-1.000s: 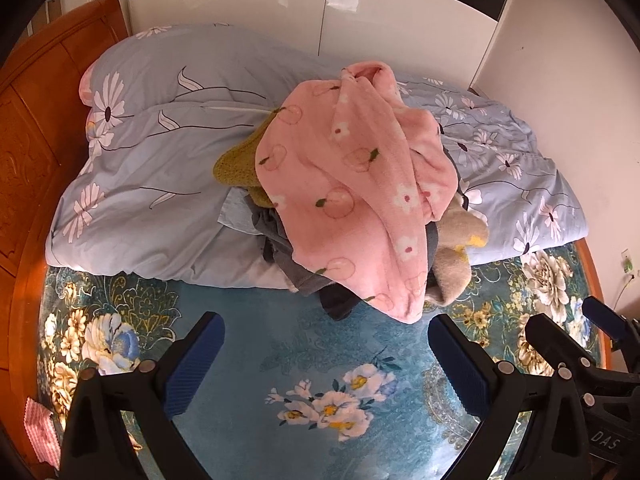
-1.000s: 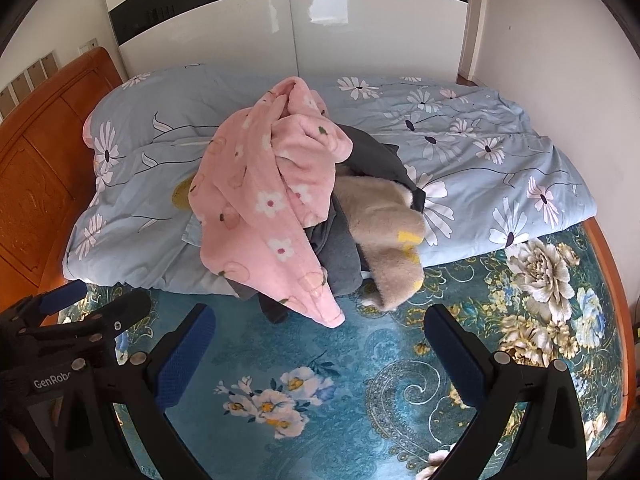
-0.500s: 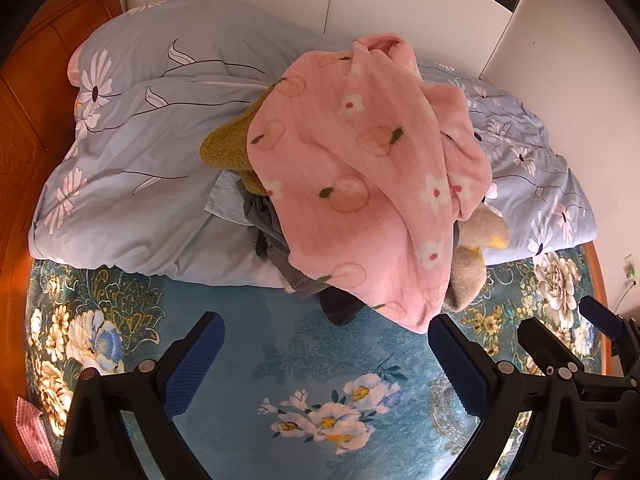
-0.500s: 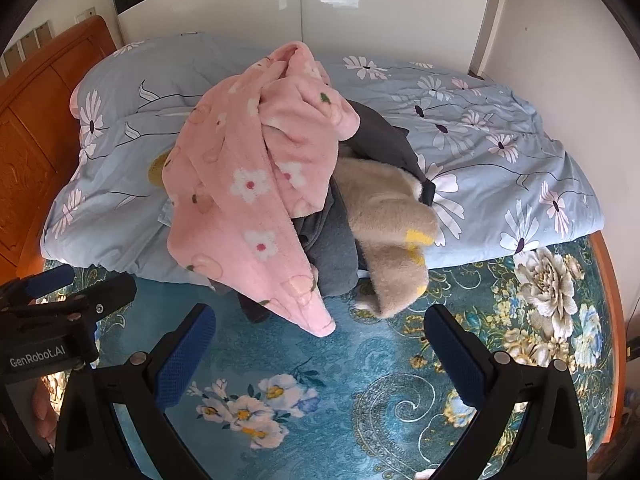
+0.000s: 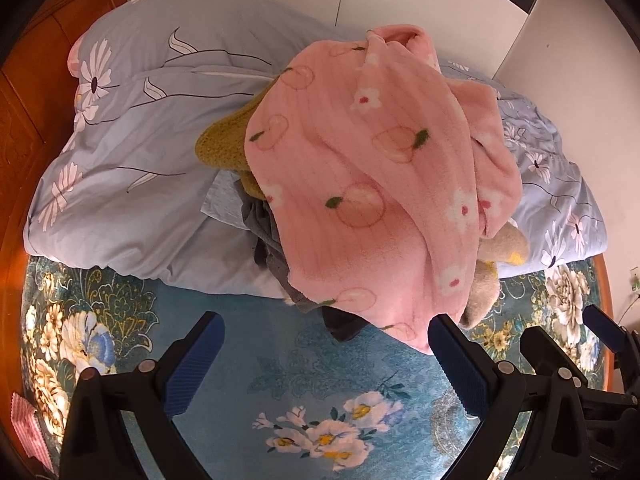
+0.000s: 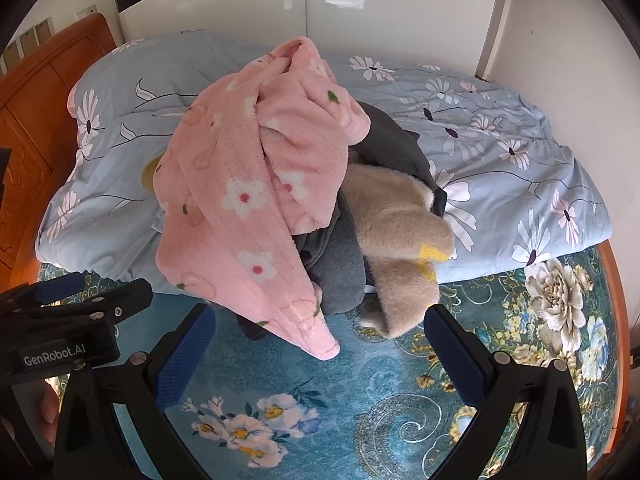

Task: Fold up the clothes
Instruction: 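Move both tools toward the pink pajama pants on the clothes pile, then grasp the pink pajama pants with the left gripper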

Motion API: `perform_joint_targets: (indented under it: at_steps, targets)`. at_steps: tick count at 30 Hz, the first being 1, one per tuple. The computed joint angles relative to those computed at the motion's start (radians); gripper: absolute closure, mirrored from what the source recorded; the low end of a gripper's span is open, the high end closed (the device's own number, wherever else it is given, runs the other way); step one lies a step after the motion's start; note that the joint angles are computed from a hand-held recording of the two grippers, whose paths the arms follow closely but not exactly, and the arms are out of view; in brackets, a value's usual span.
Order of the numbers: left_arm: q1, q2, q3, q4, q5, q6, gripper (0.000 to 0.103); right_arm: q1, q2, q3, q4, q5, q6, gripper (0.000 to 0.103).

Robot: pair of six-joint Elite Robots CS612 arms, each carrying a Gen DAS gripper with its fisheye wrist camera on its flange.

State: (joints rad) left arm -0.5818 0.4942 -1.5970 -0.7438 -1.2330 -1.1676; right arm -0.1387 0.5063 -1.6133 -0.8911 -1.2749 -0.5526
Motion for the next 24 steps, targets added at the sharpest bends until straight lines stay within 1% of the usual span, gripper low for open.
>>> perform_joint_targets:
  at_steps: [4,9,12,14,16,17,21,24]
  targets:
    - [0.002,0.000,0.006,-0.017,0.018,0.003,0.000,-0.002,-0.001,0.014,-0.010,0.022,0.024,0.000]
    - [0.005,0.000,0.021,-0.027,0.024,0.018,0.000,-0.003,-0.002,0.030,-0.023,0.044,0.034,0.000]
    - [0.000,-0.001,0.030,-0.018,0.061,0.009,0.000,-0.008,0.003,0.028,-0.037,0.069,0.048,0.000]
    - [-0.001,0.003,0.029,-0.038,0.083,0.012,0.000,-0.017,0.012,0.021,-0.049,0.090,0.067,0.000]
    - [0.003,0.003,0.035,-0.068,0.089,0.015,0.000,-0.027,0.020,0.017,-0.052,0.101,0.084,0.000]
    - [0.007,0.001,0.042,-0.087,0.089,0.018,0.000,-0.032,0.028,0.011,-0.060,0.097,0.109,0.000]
    - [0.027,-0.025,0.102,-0.166,0.099,0.026,0.000,-0.058,0.041,-0.010,-0.029,0.091,0.125,0.000]
    - [0.044,-0.061,0.181,-0.187,0.076,0.033,0.000,-0.077,0.048,-0.030,-0.011,0.090,0.117,0.000]
